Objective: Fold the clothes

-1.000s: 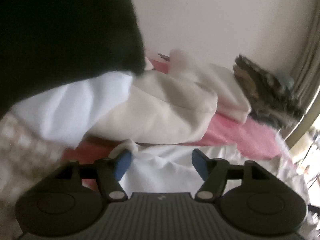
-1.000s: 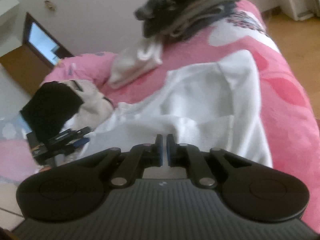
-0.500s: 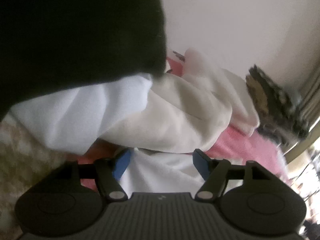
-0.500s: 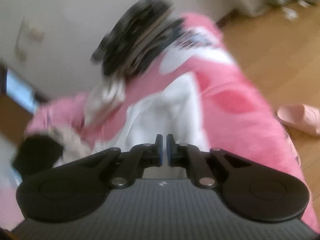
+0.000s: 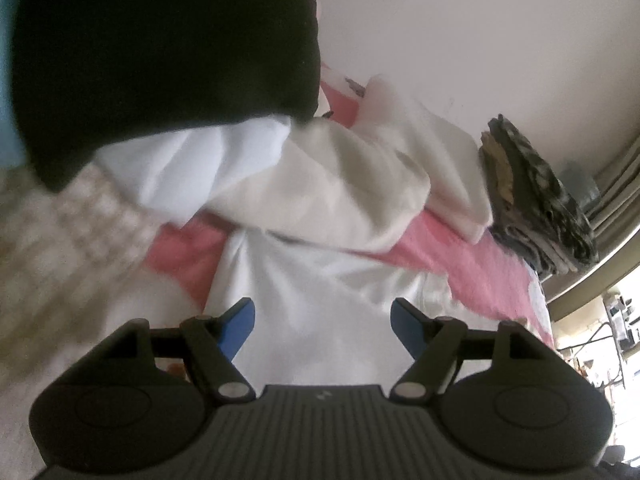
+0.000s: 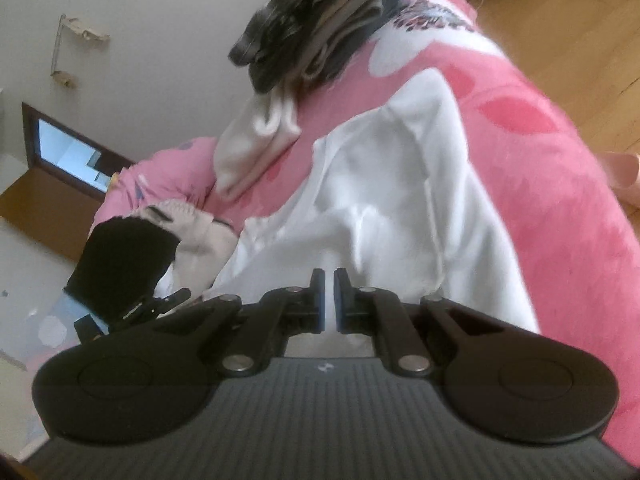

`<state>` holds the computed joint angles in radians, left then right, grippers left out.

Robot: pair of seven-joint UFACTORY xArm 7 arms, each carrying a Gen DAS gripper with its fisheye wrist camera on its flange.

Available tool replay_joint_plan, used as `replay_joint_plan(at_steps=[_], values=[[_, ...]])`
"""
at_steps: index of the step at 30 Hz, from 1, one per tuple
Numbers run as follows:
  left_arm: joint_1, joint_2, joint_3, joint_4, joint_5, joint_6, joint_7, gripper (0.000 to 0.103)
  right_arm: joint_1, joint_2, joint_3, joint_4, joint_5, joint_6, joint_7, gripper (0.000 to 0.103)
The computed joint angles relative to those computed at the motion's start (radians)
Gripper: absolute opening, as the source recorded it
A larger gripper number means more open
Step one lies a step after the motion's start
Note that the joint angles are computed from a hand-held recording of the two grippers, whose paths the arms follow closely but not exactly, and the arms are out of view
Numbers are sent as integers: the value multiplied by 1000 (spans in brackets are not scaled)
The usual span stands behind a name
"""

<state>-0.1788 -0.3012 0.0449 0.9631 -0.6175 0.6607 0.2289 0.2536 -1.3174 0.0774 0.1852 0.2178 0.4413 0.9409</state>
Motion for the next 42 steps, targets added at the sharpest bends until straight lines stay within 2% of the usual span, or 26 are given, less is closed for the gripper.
replay_joint_plan(at_steps=[3, 6, 11, 14, 18, 20, 22, 24, 27, 30, 37, 40, 42], values=[[7, -84, 6, -25, 25, 68, -26, 76, 21, -54, 25, 9, 8, 36, 26, 5], [3, -199, 31, -44, 46, 185, -24, 75, 64, -112, 53, 23, 23, 61, 56, 5], [-38, -389, 49, -57, 80, 395, 2, 76, 195, -165, 118, 44, 79, 85, 117, 5], [-52, -518, 66, -89, 105, 547, -3, 76, 297, -218, 216, 10, 156, 52, 251, 5], [-44, -694, 71, -186, 171, 739, 7, 76, 422, -277, 418, -44, 242, 26, 524, 5], [-34, -777, 66, -240, 220, 814, 36, 75, 474, -276, 505, -66, 267, 18, 635, 5], [-16, -869, 66, -298, 261, 875, 60, 75, 498, -256, 554, -78, 271, 16, 710, 5], [4, -959, 71, -353, 300, 934, 82, 73, 506, -217, 559, -77, 249, 17, 728, 5], [28, -1068, 97, -407, 334, 1007, 120, 72, 519, -137, 522, -67, 194, -7, 686, 5], [33, -1159, 111, -424, 355, 1045, 182, 72, 552, -83, 479, -41, 128, 42, 639, 4], [77, -1188, 170, -389, 373, 1145, 221, 72, 690, -83, 510, -19, 91, 119, 772, 1], [98, -1189, 194, -367, 380, 1186, 232, 72, 768, -41, 432, -6, 95, 116, 769, 1], [105, -1190, 199, -357, 385, 1203, 247, 72, 772, -6, 360, 27, 56, 132, 688, 5]])
